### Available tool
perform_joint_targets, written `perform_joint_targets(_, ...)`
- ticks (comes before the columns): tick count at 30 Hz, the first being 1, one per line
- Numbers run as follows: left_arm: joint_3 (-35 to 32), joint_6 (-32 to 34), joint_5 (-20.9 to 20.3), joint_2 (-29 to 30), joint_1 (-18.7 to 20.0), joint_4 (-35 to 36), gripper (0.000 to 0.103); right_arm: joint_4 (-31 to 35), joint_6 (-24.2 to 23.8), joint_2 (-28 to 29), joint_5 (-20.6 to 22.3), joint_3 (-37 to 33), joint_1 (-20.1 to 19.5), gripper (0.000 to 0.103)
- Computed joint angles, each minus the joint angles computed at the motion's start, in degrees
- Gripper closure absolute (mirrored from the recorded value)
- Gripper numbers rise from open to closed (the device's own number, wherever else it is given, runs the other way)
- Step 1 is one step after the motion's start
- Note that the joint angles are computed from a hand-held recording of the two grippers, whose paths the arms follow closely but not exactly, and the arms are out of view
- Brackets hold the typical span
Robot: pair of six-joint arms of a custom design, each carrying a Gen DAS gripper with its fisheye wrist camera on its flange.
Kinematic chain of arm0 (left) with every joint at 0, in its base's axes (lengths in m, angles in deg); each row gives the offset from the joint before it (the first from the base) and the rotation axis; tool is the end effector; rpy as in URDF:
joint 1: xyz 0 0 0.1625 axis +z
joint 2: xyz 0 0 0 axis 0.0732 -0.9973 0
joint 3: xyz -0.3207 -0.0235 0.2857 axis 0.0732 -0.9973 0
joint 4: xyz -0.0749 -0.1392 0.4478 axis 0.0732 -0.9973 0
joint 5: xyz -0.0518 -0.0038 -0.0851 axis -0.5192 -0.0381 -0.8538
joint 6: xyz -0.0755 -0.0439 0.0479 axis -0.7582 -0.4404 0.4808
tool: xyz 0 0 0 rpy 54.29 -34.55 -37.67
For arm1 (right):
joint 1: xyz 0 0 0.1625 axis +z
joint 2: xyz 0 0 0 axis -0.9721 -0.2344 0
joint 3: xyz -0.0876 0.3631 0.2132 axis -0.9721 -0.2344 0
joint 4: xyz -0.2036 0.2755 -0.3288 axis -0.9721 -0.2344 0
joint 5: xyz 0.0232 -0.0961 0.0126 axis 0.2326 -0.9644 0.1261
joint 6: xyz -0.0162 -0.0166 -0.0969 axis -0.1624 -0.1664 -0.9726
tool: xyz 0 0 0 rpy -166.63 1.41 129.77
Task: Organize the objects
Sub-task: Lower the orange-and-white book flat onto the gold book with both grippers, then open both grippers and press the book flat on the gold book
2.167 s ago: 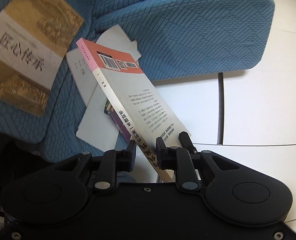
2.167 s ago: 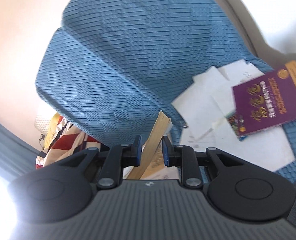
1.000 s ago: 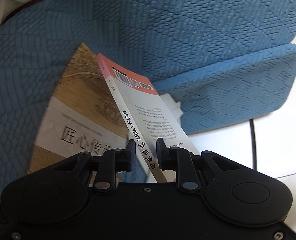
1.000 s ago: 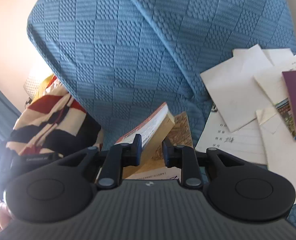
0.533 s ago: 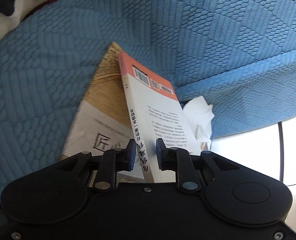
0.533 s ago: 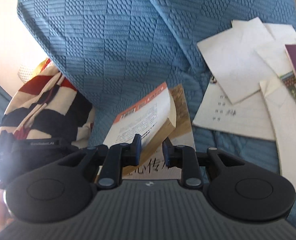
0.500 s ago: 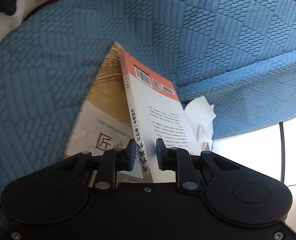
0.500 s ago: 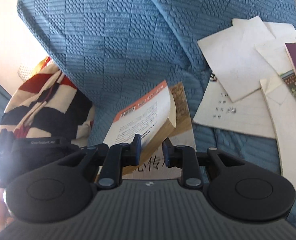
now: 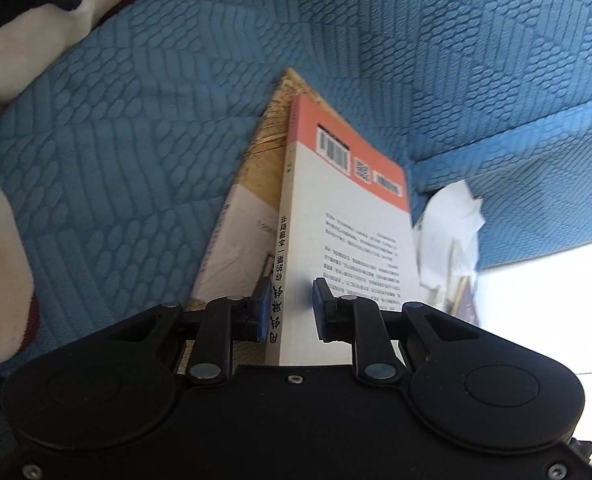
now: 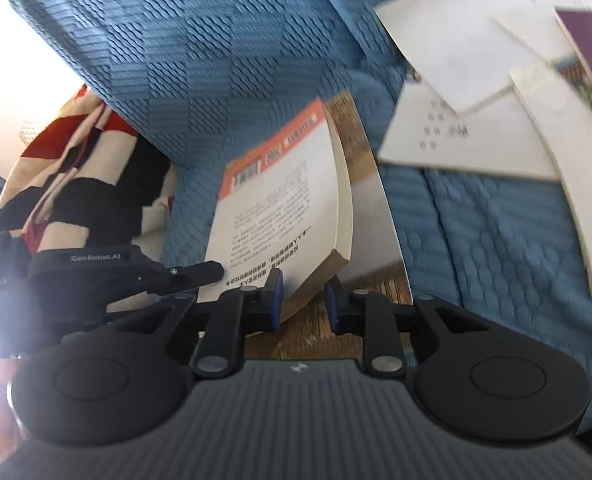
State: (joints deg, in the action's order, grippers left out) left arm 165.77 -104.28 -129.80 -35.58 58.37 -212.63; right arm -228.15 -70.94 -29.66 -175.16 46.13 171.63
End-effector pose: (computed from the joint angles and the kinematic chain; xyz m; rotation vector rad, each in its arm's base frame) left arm -0.0754 -0.5348 0.1877 -0.7311 2.7948 -0.9196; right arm 0.1722 -0.5468 0.0789 0.2953 -2.9387 0.6357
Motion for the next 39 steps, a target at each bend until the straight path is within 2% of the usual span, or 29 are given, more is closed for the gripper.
perform_joint_targets(5, -1.2, -0.5, 4.6, 1.0, -1.5, 5.5, 0.083, 1.8, 1.9, -0.3, -0.8, 0.5, -0.5, 0.077)
perform_joint_targets(7, -1.4, -0.1, 5.7, 1.1, -2.1, 6.9, 0.089, 2.9, 2.8, -0.8, -0.6, 0.6, -0.7, 0.076)
perform_joint_targets(12, -1.1, 1.7, 5.0, 0.6, -2.5, 6.6, 0.083, 8.1, 1.1, -2.9, -3.2, 0.9, 0.3, 0.066)
perform_joint_targets(13, -0.8, 2.1, 4.8, 0.5, -2.5, 5.9, 0.082, 8.9, 0.1, -3.5, -2.8, 1.2, 0.3, 0.062)
perform_joint_targets(15, -0.3, 2.7, 4.4, 0.2, -2.7, 4.7, 0.076, 9.3, -2.0, -5.0, -2.2, 2.3, 0.5, 0.031)
perform_joint_targets(16, -0.1, 3.0, 4.4, 0.1, -2.8, 4.2, 0.071, 8.3, -3.5, -5.6, -2.0, 3.0, 0.7, 0.027)
perform_joint_targets(17, 0.0, 3.4, 4.5, 0.2, -3.0, 3.6, 0.071, 6.9, -5.0, -6.0, -2.3, 3.6, 1.0, 0.024)
perform_joint_targets(20, -0.1, 4.5, 4.8, 0.6, -3.3, 3.5, 0.071, 0.7, -9.1, -5.4, -4.0, 4.7, 1.8, 0.024)
perform_joint_targets(24, -0.3, 5.4, 4.8, 0.9, -3.7, 3.1, 0.071, -9.9, -15.0, -0.8, -8.1, 3.3, 3.2, 0.025)
perform_joint_targets(28, -0.5, 6.7, 6.2, 1.5, -4.3, 3.3, 0.071, -16.9, -17.7, 3.5, -10.0, 1.3, 3.2, 0.026)
perform_joint_targets(30, -0.5, 7.2, 6.8, 1.8, -4.7, 3.3, 0.07, -17.6, -18.5, 4.8, -10.7, 0.5, 3.0, 0.026)
perform_joint_targets(37, -0.5, 7.9, 7.6, 2.3, -5.0, 2.9, 0.07, -12.0, -13.5, 4.6, -8.3, -0.1, 1.2, 0.03)
perform_joint_targets(38, -0.5, 7.9, 7.5, 2.3, -5.0, 2.7, 0.07, -11.2, -12.3, 4.5, -8.1, -0.2, 1.0, 0.035)
perform_joint_targets(39, -0.5, 7.9, 7.5, 2.3, -4.9, 2.7, 0.07, -10.9, -11.4, 4.5, -8.5, -0.3, 1.0, 0.044)
